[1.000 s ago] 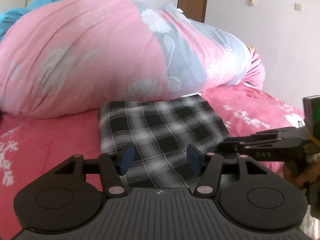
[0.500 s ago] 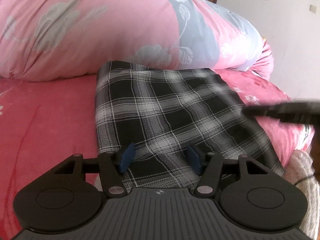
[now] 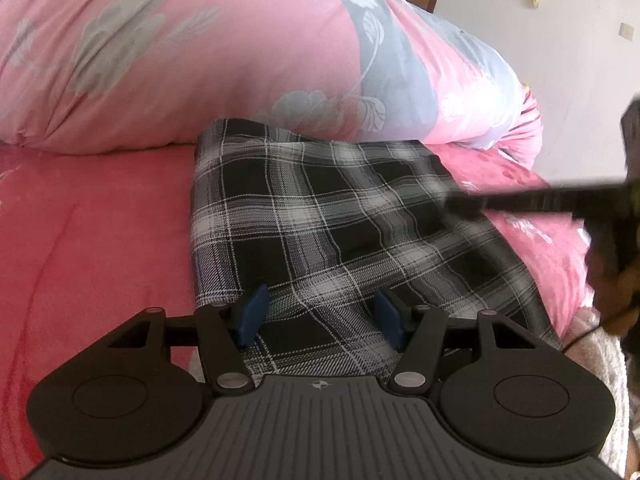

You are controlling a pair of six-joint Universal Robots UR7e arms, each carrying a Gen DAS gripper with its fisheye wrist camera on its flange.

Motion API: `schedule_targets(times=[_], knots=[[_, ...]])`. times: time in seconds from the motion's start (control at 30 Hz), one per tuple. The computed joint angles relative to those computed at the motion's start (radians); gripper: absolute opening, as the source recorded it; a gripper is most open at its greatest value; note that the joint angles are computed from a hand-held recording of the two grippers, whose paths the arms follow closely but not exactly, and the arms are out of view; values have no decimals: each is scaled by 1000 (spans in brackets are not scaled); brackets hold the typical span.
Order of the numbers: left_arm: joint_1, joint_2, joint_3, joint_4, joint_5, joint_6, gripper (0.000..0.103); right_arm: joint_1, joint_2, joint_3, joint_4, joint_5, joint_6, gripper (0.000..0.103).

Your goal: Fold clothes

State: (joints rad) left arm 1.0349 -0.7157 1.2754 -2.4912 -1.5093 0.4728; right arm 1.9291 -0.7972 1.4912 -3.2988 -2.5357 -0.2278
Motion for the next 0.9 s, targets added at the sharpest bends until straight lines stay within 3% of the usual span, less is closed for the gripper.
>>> schedule_targets(times=[0.07, 0.13, 0.27, 0.33, 0.43, 0.57, 0.77, 0.9], knots=[[-3, 1, 2, -5, 3, -3, 60, 4, 24, -48, -71, 0, -92, 26], [-6, 1, 4, -8, 8, -5, 60, -4, 42, -89, -112, 13, -131, 26], [-7, 5, -9, 10, 7, -11, 60, -62, 27, -91, 54, 61, 15, 27], [-6, 5, -13, 18, 4, -10, 60, -74, 34, -79, 34, 62, -13, 29], [-4, 4, -14, 20, -1, -10, 60, -57, 22, -111, 133, 28, 49, 30], [-8, 4, -14, 22, 6, -17, 63, -44, 56, -178, 51, 18, -45, 30], [-22, 13, -53, 91, 43, -55, 63, -114, 55, -160, 141, 62, 77, 30], [-32, 12, -51, 99, 71, -54, 65, -107, 56, -186, 215, 42, 108, 31]])
